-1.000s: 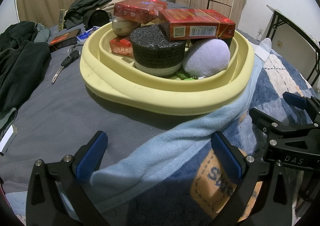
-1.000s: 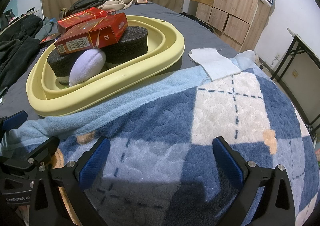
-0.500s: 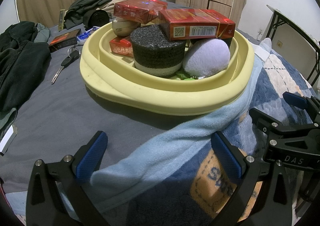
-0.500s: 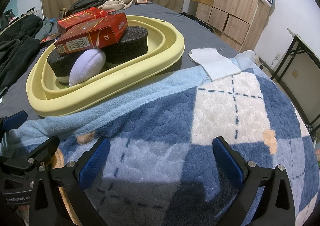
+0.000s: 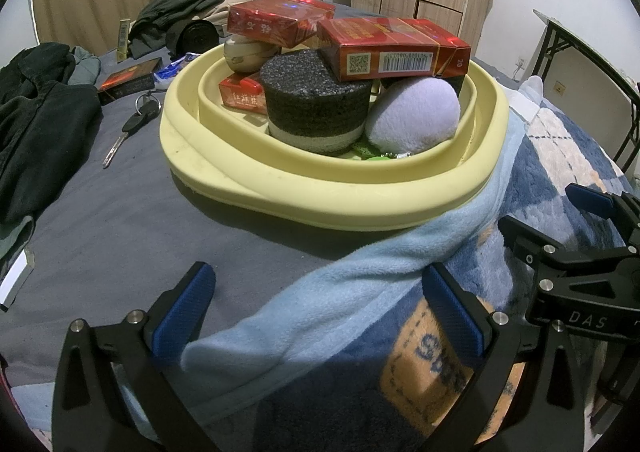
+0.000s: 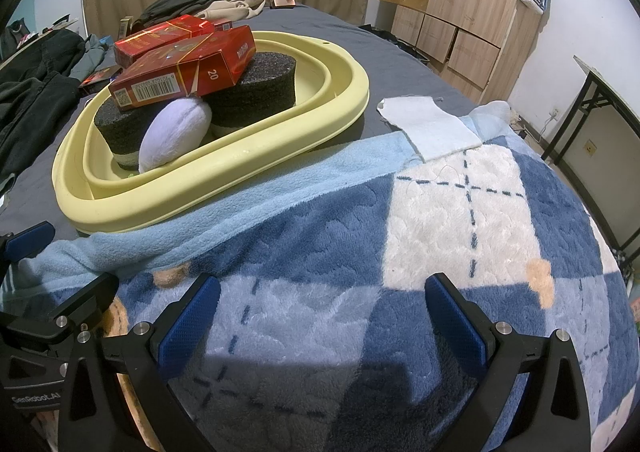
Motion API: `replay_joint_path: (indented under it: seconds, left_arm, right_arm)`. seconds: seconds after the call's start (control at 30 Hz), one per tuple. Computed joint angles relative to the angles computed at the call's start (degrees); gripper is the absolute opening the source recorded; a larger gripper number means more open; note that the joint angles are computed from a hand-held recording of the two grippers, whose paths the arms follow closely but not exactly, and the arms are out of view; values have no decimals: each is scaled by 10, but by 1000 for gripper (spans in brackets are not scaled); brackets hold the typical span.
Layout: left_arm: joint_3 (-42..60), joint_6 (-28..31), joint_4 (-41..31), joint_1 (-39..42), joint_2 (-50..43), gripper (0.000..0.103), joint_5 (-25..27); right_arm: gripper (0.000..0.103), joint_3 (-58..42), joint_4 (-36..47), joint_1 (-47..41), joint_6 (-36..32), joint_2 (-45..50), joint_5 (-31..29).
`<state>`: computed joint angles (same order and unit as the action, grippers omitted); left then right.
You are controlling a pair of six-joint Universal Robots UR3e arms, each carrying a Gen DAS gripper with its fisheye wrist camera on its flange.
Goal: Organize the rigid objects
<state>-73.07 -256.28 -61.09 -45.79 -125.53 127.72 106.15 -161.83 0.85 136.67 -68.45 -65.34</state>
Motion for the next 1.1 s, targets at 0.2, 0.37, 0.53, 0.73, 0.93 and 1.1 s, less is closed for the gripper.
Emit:
replay_joint_path:
  seconds: [0.2, 0.37, 0.53, 0.73, 0.93, 1.1]
  left_arm:
    - [13, -2, -18, -2, -4, 103, 3]
    - [14, -2, -20, -2, -5, 103, 3]
    - [13, -2, -18, -2, -4, 103, 3]
    - [14, -3, -19, -2, -4, 103, 3]
    - [13, -3, -17, -3, -4, 103, 2]
    - [13, -3, -16, -3, -5, 103, 2]
  right_arm:
    - [103, 0, 0, 0, 0, 0, 0]
    - [103, 0, 0, 0, 0, 0, 0]
    - [103, 0, 0, 0, 0, 0, 0]
    - [103, 0, 0, 0, 0, 0, -1]
    - [103, 0, 0, 0, 0, 0, 0]
    - [103, 0, -1, 1, 0, 0, -1]
